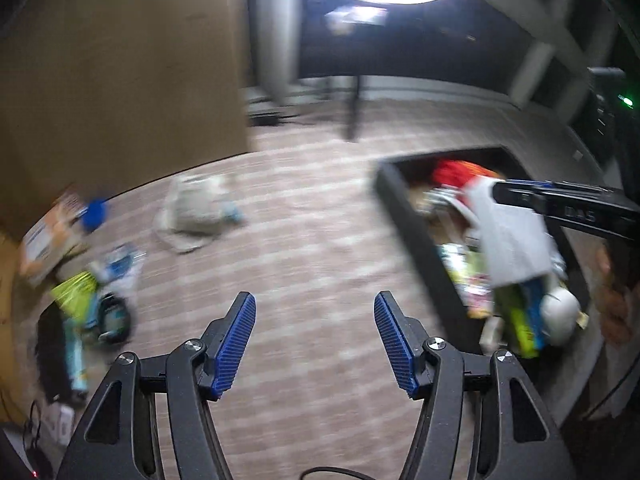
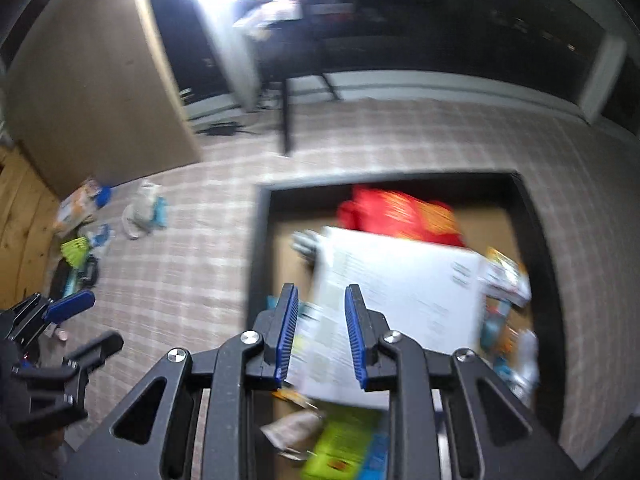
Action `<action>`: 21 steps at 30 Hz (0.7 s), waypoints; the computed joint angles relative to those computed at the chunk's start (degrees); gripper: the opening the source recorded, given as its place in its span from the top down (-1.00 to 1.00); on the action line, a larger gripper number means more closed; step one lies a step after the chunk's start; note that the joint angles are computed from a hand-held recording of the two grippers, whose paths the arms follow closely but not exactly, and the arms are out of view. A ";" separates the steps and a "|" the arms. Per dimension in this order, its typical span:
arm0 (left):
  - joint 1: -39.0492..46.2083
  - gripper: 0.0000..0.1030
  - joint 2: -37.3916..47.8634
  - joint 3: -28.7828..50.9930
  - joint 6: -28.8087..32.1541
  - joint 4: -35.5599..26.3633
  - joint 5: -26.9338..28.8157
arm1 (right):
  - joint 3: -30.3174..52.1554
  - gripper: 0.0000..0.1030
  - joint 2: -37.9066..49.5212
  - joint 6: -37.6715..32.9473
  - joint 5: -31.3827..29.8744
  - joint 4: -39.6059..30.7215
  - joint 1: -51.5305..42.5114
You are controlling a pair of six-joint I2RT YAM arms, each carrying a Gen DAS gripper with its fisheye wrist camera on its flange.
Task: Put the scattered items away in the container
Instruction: 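Return both tools to the floor items and grasp the yellow shuttlecock with the left gripper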
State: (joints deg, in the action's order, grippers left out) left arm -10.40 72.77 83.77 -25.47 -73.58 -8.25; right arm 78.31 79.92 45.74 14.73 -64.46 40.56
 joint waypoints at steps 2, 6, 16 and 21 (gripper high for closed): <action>6.87 -0.12 -2.76 -2.92 2.63 0.01 1.37 | 3.32 0.53 4.70 -1.39 -0.48 2.00 0.99; 24.07 -0.08 -7.05 -7.97 10.27 0.40 5.41 | 11.43 0.53 15.30 -4.51 -3.47 6.00 1.52; 56.40 -0.08 -3.85 -10.91 24.67 4.40 14.83 | 32.43 0.53 38.07 -8.68 -12.49 7.29 0.31; 60.56 -0.08 -0.16 -11.29 25.98 7.05 16.73 | 41.28 0.53 46.37 -9.01 -16.09 6.85 -1.27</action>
